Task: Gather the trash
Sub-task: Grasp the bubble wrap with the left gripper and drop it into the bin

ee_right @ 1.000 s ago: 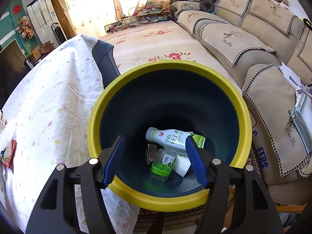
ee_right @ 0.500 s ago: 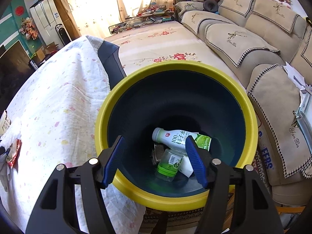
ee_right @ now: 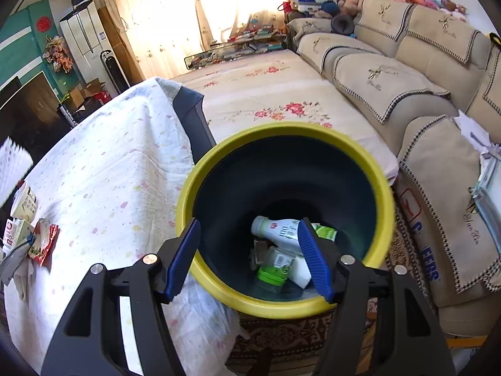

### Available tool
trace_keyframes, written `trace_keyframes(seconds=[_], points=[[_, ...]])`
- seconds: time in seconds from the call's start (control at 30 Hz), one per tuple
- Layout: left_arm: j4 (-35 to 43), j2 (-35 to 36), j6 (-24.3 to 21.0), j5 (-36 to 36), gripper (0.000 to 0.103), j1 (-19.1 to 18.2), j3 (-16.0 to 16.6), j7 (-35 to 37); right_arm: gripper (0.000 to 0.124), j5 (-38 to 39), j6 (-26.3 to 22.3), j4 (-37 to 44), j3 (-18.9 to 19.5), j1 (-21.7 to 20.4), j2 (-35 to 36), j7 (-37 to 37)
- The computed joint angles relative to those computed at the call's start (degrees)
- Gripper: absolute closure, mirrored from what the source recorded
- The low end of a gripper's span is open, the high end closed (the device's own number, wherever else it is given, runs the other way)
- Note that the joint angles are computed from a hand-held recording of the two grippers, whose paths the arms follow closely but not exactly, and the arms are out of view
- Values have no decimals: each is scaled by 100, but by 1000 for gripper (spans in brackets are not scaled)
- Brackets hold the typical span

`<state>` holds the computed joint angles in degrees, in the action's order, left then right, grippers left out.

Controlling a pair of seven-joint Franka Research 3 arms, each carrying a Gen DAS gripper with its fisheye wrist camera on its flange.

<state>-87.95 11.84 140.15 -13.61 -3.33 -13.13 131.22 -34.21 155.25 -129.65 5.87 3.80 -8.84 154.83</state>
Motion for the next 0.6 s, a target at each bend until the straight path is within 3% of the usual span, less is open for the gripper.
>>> trace_keyframes(seconds=[0.17, 0.33, 0.5, 0.6], points=[[0, -39, -90, -286, 91, -256, -246, 28, 62, -421, -202, -330, 107, -186, -457, 375], [462, 378, -428, -420, 90, -672, -479, -222, 62, -469, 6, -738, 177, -487, -829, 522], [1454, 1283, -721, 300, 90, -1338, -582, -747, 62, -346, 272, -1131, 259, -817, -1116, 514], [2434, 2064, -1086, 860, 90, -1803, -523, -1122, 62, -208, 370, -1392, 323, -1027, -1328, 477]])
